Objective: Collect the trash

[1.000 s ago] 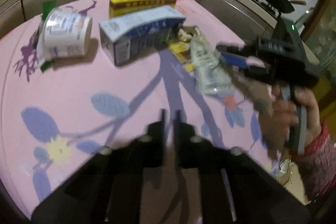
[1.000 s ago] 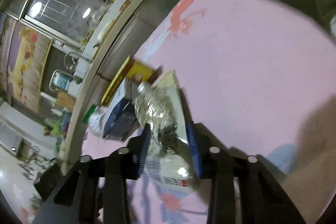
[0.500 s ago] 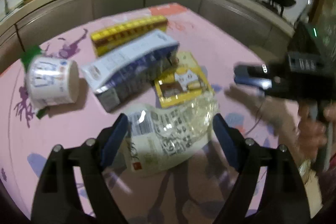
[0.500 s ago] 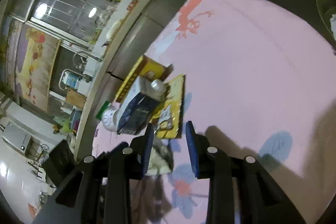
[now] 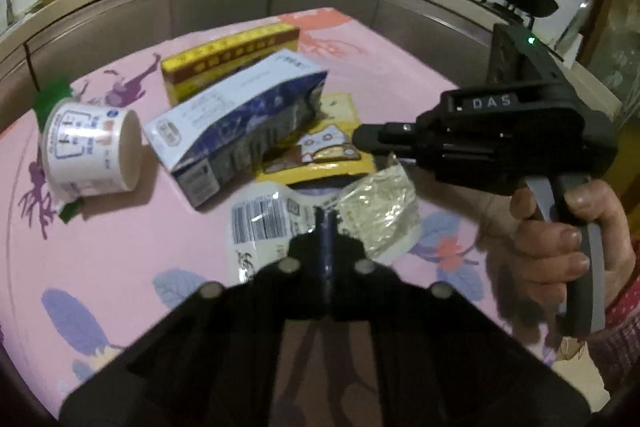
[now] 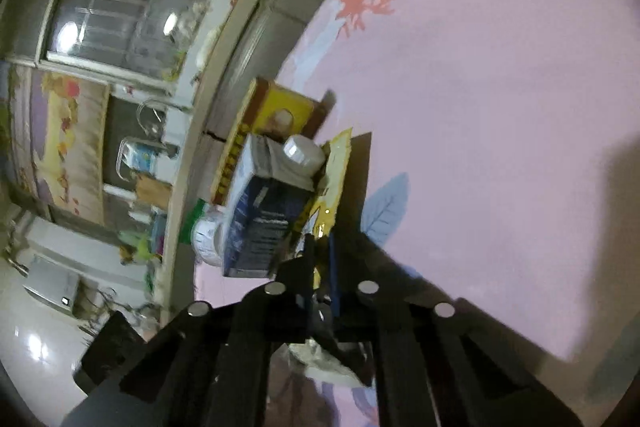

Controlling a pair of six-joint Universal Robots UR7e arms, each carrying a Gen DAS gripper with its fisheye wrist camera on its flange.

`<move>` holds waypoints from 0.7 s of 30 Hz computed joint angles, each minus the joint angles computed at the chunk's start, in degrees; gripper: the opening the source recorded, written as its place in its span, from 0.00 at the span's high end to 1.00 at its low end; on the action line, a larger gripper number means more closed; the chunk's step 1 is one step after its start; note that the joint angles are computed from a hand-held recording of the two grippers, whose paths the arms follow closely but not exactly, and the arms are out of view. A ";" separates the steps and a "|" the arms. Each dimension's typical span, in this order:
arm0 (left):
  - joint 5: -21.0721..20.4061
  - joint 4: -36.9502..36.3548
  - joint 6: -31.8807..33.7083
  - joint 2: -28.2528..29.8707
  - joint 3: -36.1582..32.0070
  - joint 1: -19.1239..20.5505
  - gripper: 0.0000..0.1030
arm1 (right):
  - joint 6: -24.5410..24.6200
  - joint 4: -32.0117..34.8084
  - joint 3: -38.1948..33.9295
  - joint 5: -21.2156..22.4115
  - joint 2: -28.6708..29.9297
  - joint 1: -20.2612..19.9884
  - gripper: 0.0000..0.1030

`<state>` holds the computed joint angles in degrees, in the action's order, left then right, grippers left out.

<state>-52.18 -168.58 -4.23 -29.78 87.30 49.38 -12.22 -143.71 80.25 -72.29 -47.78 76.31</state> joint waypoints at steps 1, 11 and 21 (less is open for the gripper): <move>-0.43 -0.02 -0.30 -0.22 0.30 -0.19 1.00 | -0.04 -1.24 1.26 0.77 -0.93 -0.41 1.00; 4.28 1.53 12.07 2.94 -3.16 -2.66 0.32 | 0.00 -10.29 13.68 5.21 -11.19 -5.51 1.00; -1.69 19.11 19.79 7.66 -15.75 0.33 0.44 | 2.54 -11.43 15.11 8.32 -11.50 -6.55 1.00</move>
